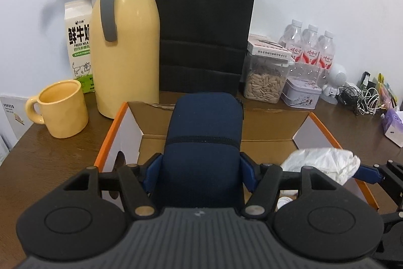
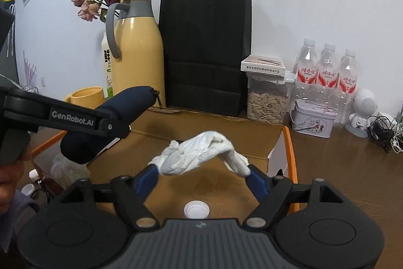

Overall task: Organize objects
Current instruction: 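Carry the case and cloth into the cardboard box and open both grippers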

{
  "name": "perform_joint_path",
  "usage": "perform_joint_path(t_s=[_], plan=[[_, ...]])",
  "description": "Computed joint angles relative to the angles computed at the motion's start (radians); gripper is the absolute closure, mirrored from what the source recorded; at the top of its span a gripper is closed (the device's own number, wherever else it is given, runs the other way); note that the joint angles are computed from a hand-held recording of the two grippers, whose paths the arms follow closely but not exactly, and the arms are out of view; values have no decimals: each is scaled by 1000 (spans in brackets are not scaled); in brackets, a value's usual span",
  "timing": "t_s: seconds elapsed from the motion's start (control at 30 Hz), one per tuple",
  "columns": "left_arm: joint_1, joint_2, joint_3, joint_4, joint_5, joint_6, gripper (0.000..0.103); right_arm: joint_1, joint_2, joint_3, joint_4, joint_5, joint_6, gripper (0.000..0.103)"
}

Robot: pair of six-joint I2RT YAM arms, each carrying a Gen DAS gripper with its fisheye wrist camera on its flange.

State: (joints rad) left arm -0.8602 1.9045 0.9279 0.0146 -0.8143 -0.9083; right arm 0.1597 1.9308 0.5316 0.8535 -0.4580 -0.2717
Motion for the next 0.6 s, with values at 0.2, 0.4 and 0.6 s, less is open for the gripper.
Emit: perform_joint_path(t_s=[0.2, 0.4, 0.6], plan=[[-29, -19, -19, 18, -82, -18, 0, 8, -15, -14, 6, 13, -4, 0], [-49, -36, -3, -53, -100, -54, 0, 5, -45, -42, 31, 22, 3, 0], [-88, -75, -9, -110, -147, -98, 0, -11, -101, -94, 73, 17, 20, 0]])
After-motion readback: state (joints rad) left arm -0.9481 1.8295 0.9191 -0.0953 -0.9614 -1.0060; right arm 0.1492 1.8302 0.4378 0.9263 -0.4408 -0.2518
